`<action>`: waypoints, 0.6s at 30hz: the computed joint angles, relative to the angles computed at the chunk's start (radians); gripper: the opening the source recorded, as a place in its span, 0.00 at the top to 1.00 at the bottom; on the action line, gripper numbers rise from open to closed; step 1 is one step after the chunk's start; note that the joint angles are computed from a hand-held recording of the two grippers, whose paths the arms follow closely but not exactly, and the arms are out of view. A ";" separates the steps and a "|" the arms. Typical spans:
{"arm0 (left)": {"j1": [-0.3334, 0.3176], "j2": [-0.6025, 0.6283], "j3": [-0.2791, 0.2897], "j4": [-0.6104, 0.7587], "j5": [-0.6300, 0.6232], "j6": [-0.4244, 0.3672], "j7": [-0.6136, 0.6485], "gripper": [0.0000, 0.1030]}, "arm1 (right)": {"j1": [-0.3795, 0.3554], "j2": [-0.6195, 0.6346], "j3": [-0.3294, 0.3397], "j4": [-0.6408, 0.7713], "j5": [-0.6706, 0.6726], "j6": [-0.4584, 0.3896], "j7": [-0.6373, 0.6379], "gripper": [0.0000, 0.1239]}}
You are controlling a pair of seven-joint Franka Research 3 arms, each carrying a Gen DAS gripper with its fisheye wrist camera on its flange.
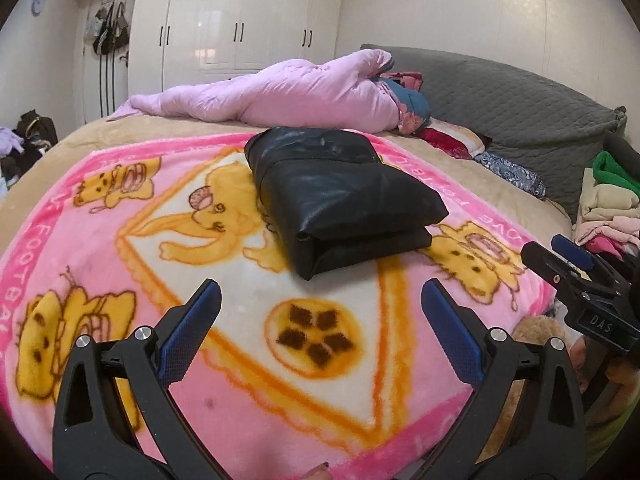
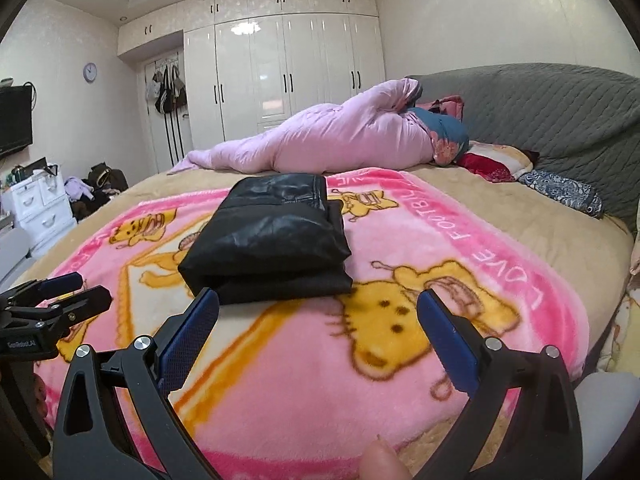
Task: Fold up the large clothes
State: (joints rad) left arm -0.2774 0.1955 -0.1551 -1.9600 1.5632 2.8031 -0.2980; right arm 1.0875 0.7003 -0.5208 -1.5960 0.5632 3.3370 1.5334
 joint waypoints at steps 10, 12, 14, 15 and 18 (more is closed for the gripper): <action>-0.002 0.009 0.010 -0.010 -0.139 0.001 0.101 0.09 | -0.077 -0.013 0.079 0.037 -0.108 -0.146 0.075 0.20; -0.004 0.010 0.013 -0.011 -0.141 0.003 0.105 0.09 | -0.102 -0.018 0.108 0.040 -0.129 -0.155 0.090 0.20; -0.005 0.012 0.015 -0.009 -0.146 0.008 0.108 0.09 | -0.122 -0.024 0.133 0.041 -0.151 -0.163 0.104 0.20; -0.007 0.012 0.015 -0.010 -0.147 0.008 0.110 0.09 | -0.123 -0.024 0.132 0.039 -0.163 -0.164 0.115 0.20; -0.009 0.012 0.017 -0.009 -0.146 0.007 0.107 0.09 | -0.118 -0.023 0.119 0.037 -0.199 -0.165 0.155 0.20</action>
State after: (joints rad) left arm -0.2864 0.2075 -0.1377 -1.9693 1.4173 2.8101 -0.1914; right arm 0.9698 0.6775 -0.4018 -1.5593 0.3643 3.1716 1.6886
